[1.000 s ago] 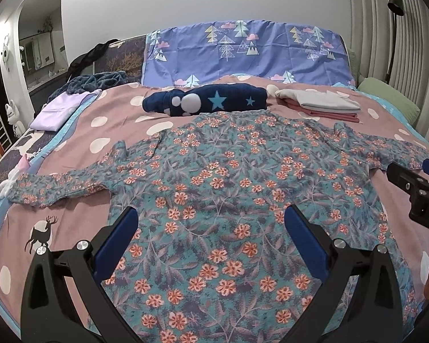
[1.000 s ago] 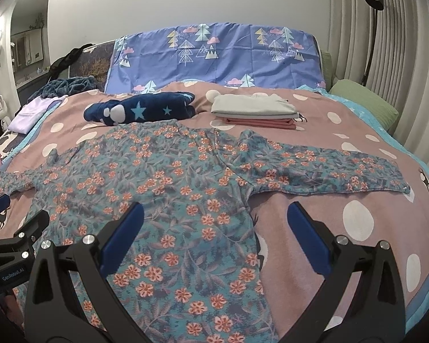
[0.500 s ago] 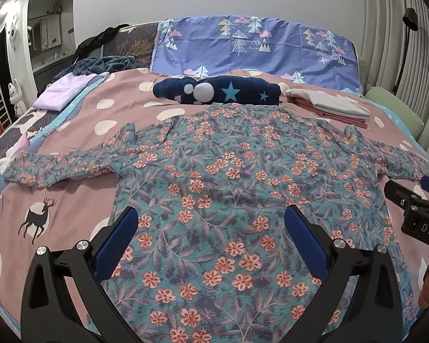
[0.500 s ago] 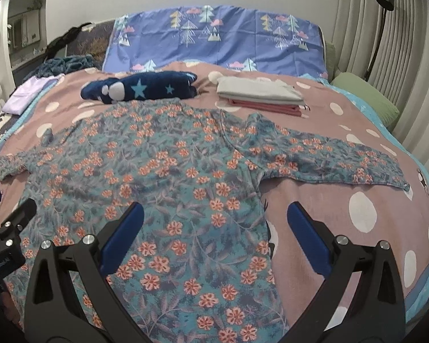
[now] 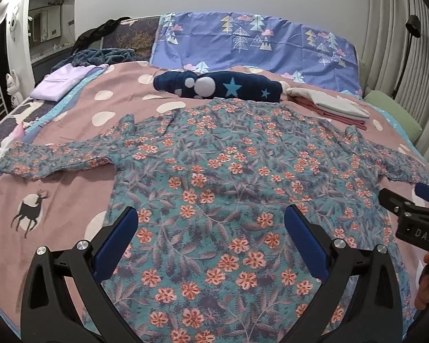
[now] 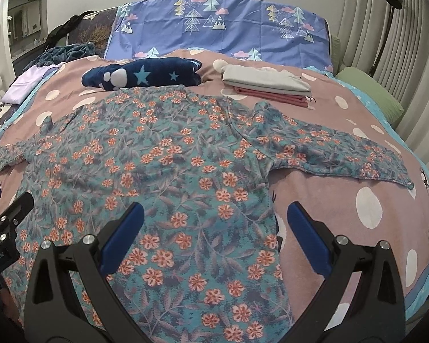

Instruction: Fold small clothes

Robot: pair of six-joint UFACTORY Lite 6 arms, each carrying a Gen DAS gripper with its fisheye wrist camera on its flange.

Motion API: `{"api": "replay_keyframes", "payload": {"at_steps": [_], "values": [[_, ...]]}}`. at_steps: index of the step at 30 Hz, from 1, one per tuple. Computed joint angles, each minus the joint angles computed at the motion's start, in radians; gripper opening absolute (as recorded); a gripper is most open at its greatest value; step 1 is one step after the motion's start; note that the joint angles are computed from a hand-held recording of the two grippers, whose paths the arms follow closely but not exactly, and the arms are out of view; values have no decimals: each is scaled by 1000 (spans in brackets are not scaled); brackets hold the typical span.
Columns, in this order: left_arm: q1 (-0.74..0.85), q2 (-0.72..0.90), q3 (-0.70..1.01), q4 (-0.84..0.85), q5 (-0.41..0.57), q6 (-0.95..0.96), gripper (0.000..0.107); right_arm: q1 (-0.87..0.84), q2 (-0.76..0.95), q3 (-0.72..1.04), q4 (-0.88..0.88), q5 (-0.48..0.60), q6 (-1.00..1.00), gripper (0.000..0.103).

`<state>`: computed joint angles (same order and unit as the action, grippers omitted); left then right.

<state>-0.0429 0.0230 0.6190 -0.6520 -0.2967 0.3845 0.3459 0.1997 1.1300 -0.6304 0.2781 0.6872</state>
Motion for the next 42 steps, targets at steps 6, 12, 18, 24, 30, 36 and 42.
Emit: {"api": "replay_keyframes", "payload": {"at_steps": [6,12,18,24,30,36,42], "values": [[22,2,-21,281,-12,-267,102,-3,11,6,9,-1,-6,101],[23,-40,-89,446,-139,-421,102,-6,13,6,15,-8,-10,101],[37,-49,-84,466,-132,-444,102,-8,7,0,-3,-22,13,101],[104,-65,-86,691,-108,-618,102,-7,5,0,-6,-25,16,101],[159,-56,-82,802,-101,-696,102,4,7,14,-18,-16,19,101],[341,-35,-78,1047,-137,-894,102,4,6,20,-35,-15,20,101],[726,103,27,1424,-223,-1183,76,-55,-6,-16,108,-99,-138,101]]}}
